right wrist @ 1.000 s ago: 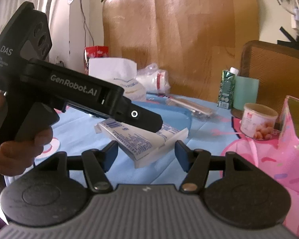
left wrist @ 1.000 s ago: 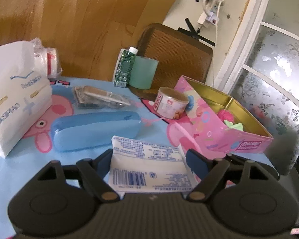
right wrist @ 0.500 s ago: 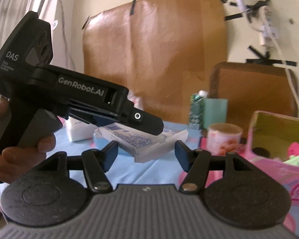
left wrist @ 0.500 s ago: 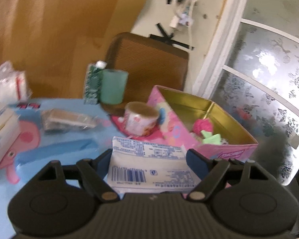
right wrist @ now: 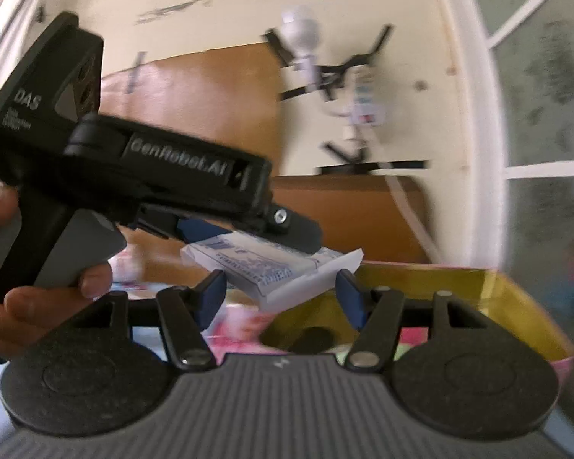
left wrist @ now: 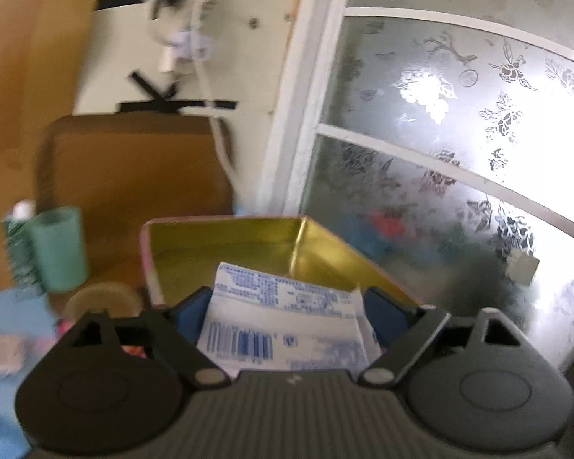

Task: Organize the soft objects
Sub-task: 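Carry the white packet into the pink tin box and open the right tool, then move the right tool back toward the blue glasses case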

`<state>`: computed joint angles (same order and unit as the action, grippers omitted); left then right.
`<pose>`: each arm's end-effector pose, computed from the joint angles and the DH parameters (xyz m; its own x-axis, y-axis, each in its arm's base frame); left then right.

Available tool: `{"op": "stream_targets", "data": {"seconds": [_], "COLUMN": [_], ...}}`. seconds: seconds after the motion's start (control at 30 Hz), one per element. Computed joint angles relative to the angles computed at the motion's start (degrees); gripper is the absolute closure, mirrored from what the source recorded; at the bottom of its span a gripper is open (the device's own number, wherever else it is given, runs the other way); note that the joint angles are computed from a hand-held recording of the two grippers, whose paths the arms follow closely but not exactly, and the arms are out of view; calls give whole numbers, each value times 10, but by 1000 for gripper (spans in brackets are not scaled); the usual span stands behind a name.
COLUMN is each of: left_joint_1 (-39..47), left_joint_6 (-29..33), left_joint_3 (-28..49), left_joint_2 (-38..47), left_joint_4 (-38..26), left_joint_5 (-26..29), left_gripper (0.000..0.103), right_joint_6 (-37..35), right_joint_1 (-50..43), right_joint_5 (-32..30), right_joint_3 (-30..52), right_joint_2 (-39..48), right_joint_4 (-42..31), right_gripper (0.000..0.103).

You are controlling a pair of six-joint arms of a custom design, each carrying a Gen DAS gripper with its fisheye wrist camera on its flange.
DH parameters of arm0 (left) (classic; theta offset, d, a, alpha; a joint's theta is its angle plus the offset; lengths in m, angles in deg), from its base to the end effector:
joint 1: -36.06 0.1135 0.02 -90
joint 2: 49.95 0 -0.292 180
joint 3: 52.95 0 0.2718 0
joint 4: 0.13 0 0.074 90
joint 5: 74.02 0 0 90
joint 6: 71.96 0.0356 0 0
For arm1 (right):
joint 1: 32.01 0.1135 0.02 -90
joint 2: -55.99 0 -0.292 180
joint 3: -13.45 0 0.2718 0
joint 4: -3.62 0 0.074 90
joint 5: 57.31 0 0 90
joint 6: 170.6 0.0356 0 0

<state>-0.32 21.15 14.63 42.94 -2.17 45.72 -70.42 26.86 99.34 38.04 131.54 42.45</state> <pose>0.2903 -0.2358 0.2407 -0.3222 0.2958 -0.8993 0.8885 0.4223 -0.1794 0.1337 0.1581 0.1666 -0.0849 -0.0050 -0.9964 0.1420 0.9897 -0.0171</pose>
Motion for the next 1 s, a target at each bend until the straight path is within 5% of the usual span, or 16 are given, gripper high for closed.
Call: {"op": "stream_targets", "data": {"seconds": [0.07,0.17,0.2,0.3,0.4,0.53,0.67,0.77,1.0], "left_joint_1": [-28,-43,-37,-9,38,125,232,301,430], "left_joint_6": [-7,-17,-16,-3,17,55,94,118,122], "left_joint_3": [29,50,38,-20,-78,-143,-199,-211,-189], "left_joint_2": [33,59,56,22,-16,-60,-91,-89,-21], "left_joint_4": [-5,-42,-34,5,32,44,39,19,13], "left_joint_5": [-35,-53,-45,-29,2,59,111,138,163], "left_gripper": [6,6,6,4,3,2,2,2,2], "right_joint_6": [22,180,220,240,239,128,35,39,96], "right_joint_1": [-35,-113,-130,-131,-95,-35,8,21,8], "right_joint_5": [-6,-37,-44,-60,-12,31,8,-47,-170], "right_joint_3": [-7,57,67,21,17,2,17,55,184], "right_joint_2": [-33,-49,-39,-60,-23,54,136,184,246], "right_joint_4": [-65,-359,-403,-330,-269,-51,111,112,-53], "right_gripper": [36,25,25,20,20,20,20,20,21]}}
